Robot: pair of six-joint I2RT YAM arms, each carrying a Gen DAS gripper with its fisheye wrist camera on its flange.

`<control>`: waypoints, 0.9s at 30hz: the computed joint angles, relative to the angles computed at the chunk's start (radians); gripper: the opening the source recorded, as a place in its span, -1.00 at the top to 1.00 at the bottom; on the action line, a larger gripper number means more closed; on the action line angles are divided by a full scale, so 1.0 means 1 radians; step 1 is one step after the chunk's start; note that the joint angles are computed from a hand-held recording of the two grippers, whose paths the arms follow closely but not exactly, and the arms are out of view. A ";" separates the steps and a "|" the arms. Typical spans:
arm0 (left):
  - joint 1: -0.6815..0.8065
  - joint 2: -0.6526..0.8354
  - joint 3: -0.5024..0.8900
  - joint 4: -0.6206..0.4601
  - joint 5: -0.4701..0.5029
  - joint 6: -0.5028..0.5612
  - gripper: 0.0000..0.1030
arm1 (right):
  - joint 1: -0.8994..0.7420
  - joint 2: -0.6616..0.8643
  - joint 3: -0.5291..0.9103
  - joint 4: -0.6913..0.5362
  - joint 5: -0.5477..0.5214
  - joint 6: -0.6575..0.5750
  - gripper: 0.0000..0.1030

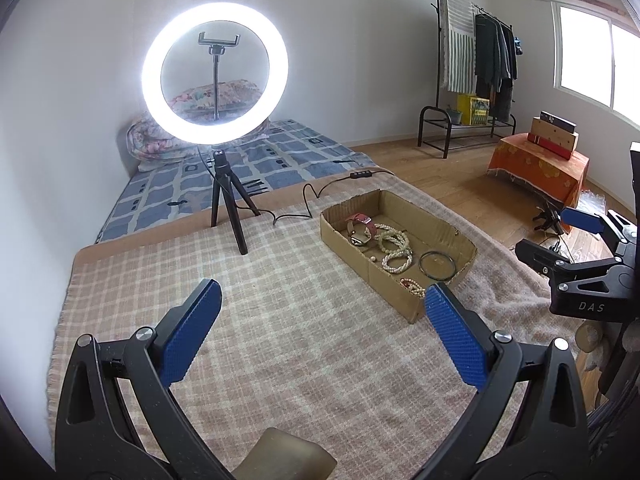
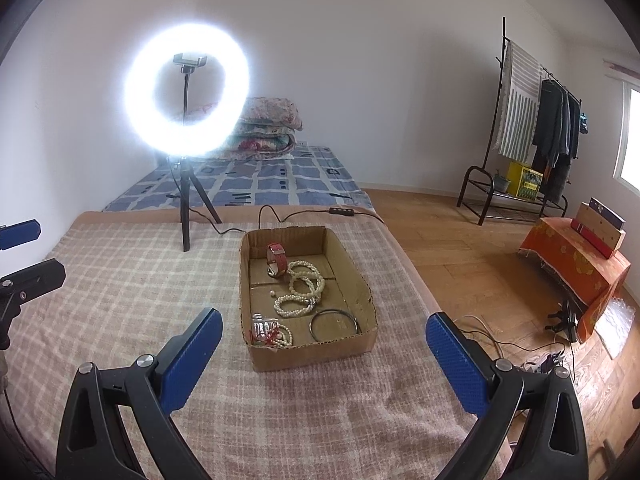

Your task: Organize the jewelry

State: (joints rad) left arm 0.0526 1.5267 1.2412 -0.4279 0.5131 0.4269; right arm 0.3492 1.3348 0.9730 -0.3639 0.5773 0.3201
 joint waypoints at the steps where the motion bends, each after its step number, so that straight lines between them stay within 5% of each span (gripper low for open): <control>1: 0.000 0.001 -0.001 -0.003 0.000 0.002 -1.00 | 0.000 0.001 -0.001 0.000 0.000 0.001 -0.99; 27: -0.007 -0.012 -0.006 0.005 0.014 -0.011 -1.00 | -0.003 0.000 -0.008 -0.002 0.005 0.007 -0.99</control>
State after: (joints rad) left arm 0.0455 1.5151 1.2352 -0.4233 0.5267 0.4154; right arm 0.3463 1.3345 0.9655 -0.3664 0.5827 0.3273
